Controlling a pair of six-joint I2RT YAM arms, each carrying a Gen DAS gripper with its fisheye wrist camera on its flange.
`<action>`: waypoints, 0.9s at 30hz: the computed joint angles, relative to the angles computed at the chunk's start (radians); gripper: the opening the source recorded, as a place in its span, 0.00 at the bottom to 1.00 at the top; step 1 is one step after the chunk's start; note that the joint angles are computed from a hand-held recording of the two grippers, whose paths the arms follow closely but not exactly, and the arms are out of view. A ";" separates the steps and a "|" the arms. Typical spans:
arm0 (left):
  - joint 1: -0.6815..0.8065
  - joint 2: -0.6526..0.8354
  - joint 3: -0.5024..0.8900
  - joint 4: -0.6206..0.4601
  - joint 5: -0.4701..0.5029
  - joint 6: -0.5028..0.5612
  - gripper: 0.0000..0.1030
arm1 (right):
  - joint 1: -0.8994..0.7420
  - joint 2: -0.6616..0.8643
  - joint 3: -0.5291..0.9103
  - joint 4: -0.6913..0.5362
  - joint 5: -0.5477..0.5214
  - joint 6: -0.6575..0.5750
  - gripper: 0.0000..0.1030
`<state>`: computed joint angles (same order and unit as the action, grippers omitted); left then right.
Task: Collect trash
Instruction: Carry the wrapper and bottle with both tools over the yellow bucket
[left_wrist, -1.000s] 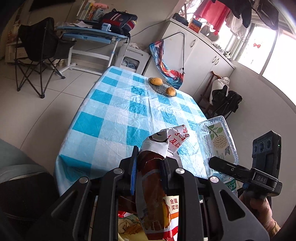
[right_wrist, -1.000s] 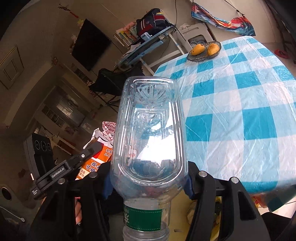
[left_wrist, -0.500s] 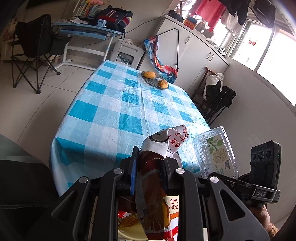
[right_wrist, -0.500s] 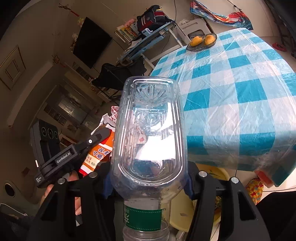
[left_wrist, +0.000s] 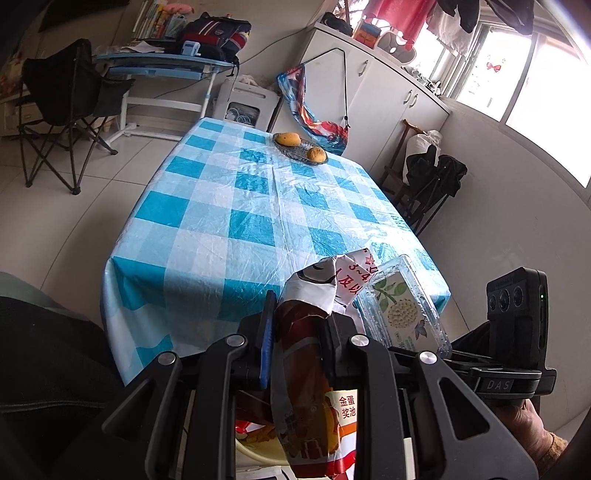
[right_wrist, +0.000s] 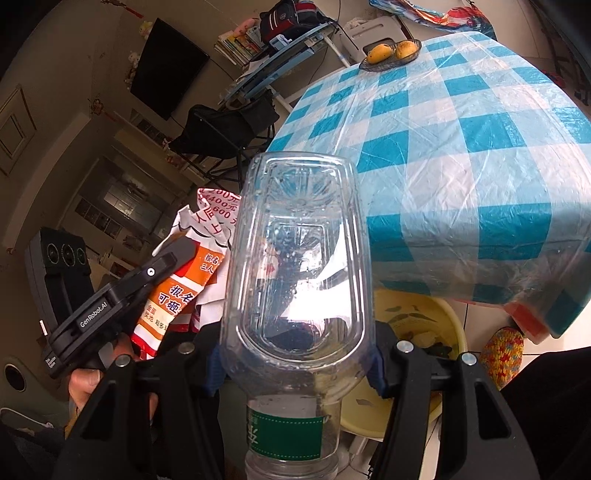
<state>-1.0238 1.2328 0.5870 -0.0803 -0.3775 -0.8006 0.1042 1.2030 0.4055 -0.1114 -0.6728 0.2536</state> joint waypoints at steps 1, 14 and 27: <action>-0.001 0.002 0.001 -0.001 -0.002 0.000 0.20 | 0.001 0.007 0.002 -0.006 0.007 -0.001 0.56; -0.064 0.045 0.042 -0.063 -0.051 -0.012 0.20 | 0.020 0.052 0.017 -0.089 0.074 -0.028 0.56; -0.108 0.103 0.084 -0.122 -0.065 -0.025 0.20 | 0.055 0.064 0.034 -0.140 0.107 -0.021 0.56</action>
<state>-1.1322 1.3355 0.6715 -0.2026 -0.4427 -0.8251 0.1593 1.2673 0.4398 -0.2515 -0.5655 0.2329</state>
